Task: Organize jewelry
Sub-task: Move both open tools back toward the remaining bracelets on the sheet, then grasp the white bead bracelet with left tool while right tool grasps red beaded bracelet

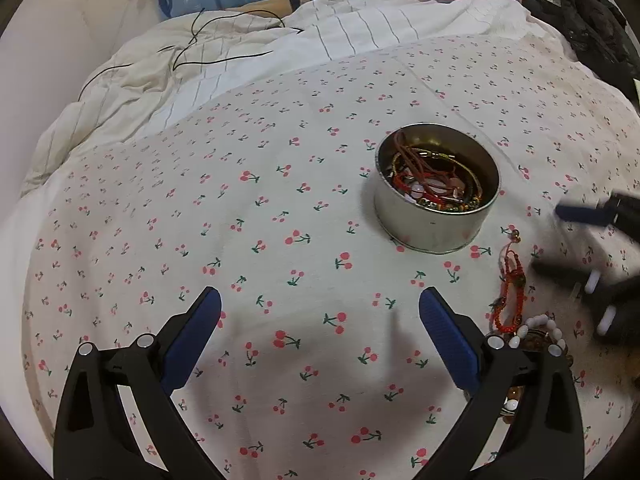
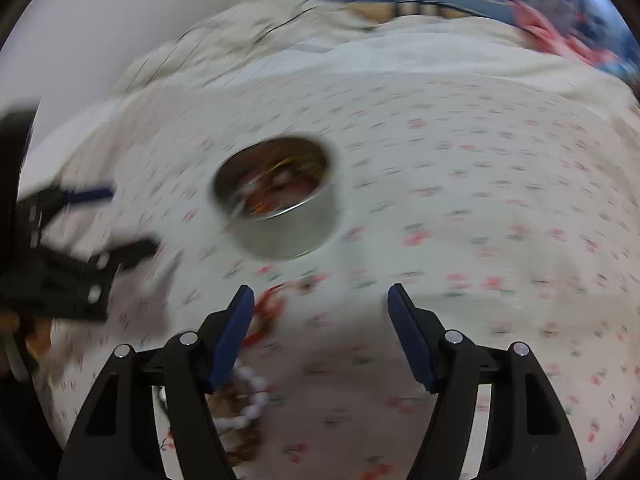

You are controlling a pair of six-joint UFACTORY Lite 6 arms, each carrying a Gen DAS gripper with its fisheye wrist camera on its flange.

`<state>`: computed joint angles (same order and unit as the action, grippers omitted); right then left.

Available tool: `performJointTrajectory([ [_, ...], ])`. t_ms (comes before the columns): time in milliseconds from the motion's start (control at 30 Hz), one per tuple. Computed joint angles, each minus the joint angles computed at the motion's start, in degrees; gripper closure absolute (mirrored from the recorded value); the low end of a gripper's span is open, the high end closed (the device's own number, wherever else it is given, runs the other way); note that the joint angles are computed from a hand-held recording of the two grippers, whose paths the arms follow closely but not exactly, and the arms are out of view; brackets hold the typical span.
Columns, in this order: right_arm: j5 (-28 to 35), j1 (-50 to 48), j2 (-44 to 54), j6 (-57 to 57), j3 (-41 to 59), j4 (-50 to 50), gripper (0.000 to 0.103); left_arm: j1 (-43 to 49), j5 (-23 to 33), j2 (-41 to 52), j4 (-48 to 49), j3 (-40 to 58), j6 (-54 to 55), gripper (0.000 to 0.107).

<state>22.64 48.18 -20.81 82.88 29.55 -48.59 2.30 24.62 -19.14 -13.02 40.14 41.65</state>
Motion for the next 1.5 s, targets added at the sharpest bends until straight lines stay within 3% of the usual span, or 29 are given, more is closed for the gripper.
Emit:
performJointTrajectory([
  [100, 4.67, 4.86, 8.7, 7.82, 3.98, -6.35, 0.041, 0.68, 0.27, 0.41, -1.09, 0.57, 0.97, 0.012],
  [167, 8.24, 5.38, 10.3, 10.04, 4.99, -7.78, 0.056, 0.6, 0.4, 0.2, -1.18, 0.45, 1.42, 0.012],
  [233, 15.09, 5.44, 11.03, 11.59, 5.47, -8.25, 0.059, 0.33, 0.72, -0.29, -0.97, 0.02, 2.2, 0.012],
  [300, 17.26, 4.13, 8.88, 11.84, 3.76, -7.32, 0.059, 0.09, 1.82, -0.72, -1.24, -0.37, 4.12, 0.012],
  [367, 16.56, 1.04, 5.98, 9.72, 2.32, -5.3, 0.059, 0.0, 3.93, -1.03, -2.27, -0.67, 7.26, 0.012],
  [500, 6.01, -7.0, -0.08, 2.39, -1.36, 0.67, 0.059, 2.78, 13.88, -1.65, -10.65, -0.66, 22.58, 0.012],
  [600, 5.83, -7.27, -1.88, 0.61, -1.91, 3.05, 0.058, 2.7, 16.37, -7.84, -16.87, -4.69, 33.18, 0.012],
  [667, 4.55, -8.75, -2.91, -1.41, -2.42, 5.11, 0.056, 1.1, 15.99, -12.35, -20.01, -8.44, 37.94, 0.012],
  [867, 3.98, -8.75, -3.94, -2.23, -3.36, 6.39, 0.052, -11.5, 5.84, -16.8, -21.39, -15.27, 33.15, 0.015],
  [967, 3.9, -8.66, -4.64, -2.52, -3.7, 7.2, 0.046, -14.45, 3.78, -15.08, -22.54, -15.15, 32.52, 0.032],
  [1033, 3.91, -8.74, -4.33, -2.54, -3.4, 7.26, 0.045, -14.4, 4.24, -11.65, -22.56, -13.69, 32.16, 0.051],
  [1100, 4.2, -8.87, -5.17, -2.94, -3.76, 7.74, 0.043, -14.56, 3.4, -8.35, -21.3, -13.06, 31.6, 0.059],
  [1200, 4.19, -9.48, -6.13, -3.43, -4.17, 8.25, 0.043, -13.04, 6.02, -6.06, -23.55, -11.95, 35.06, 0.061],
  [1267, 4.18, -9.76, -6.46, -3.75, -4.34, 8.5, 0.042, -12.92, 7.21, -5.74, -23.81, -11.76, 36.33, 0.074],
  [1300, 4.15, -9.85, -6.52, -3.75, -4.38, 8.51, 0.042, -12.76, 7.85, -5.22, -23.8, -11.42, 36.42, 0.09],
  [1333, 4.13, -10.02, -6.72, -3.93, -4.42, 8.66, 0.042, -13.3, 6.75, -4.63, -22.12, -11.19, 34.36, 0.098],
  [1433, 4.16, -10.17, -6.91, -3.94, -4.34, 8.64, 0.042, -10.23, 6.35, -2.28, -23.27, -9.48, 33.13, 0.107],
  [1500, 4.06, -10.39, -7.4, -4.24, -4.69, 8.82, 0.042, -7.42, 5.88, 0.48, -24.06, -7.02, 31.68, 0.107],
])
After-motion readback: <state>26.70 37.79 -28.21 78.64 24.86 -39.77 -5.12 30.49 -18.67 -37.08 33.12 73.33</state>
